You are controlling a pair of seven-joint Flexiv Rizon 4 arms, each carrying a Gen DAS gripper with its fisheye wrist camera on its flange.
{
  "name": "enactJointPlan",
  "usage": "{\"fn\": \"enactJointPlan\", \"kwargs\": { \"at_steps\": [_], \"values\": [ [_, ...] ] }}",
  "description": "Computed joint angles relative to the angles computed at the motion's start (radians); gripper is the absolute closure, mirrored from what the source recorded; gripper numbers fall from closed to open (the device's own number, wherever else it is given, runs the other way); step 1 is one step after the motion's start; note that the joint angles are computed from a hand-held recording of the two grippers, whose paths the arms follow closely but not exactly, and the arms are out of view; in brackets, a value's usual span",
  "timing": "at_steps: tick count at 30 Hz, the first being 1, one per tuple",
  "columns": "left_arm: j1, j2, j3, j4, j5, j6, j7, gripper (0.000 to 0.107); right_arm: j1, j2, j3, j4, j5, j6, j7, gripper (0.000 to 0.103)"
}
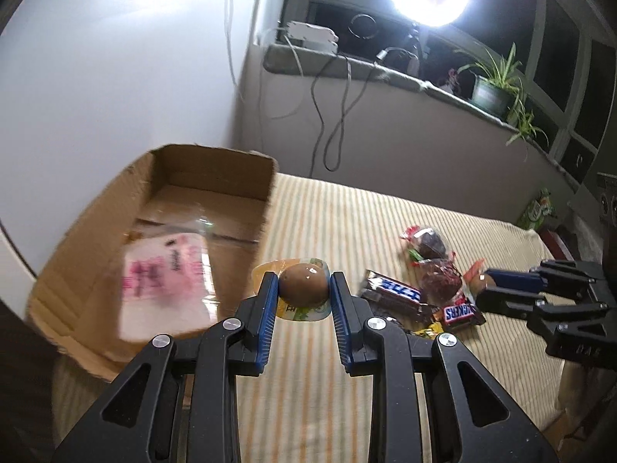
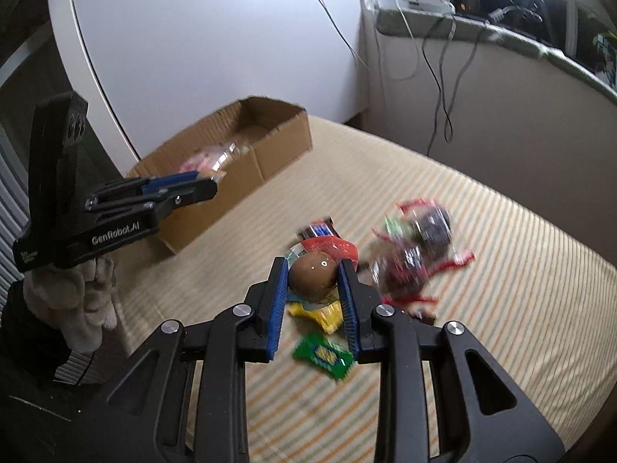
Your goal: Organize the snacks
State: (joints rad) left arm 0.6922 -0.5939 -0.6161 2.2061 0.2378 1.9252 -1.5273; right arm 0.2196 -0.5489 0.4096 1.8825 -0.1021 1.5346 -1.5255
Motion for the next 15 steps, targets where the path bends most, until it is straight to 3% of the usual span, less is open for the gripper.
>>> {"fn": "enactJointPlan", "kwargs": {
  "at_steps": [15],
  "values": [
    [0.095,0.008,0.03,0.014,0.032,0.03,-0.032,0.081,0.11,-0.13,-0.02,-0.256,-0.046,-0.093,-0.046,0.076]
  ]
}}
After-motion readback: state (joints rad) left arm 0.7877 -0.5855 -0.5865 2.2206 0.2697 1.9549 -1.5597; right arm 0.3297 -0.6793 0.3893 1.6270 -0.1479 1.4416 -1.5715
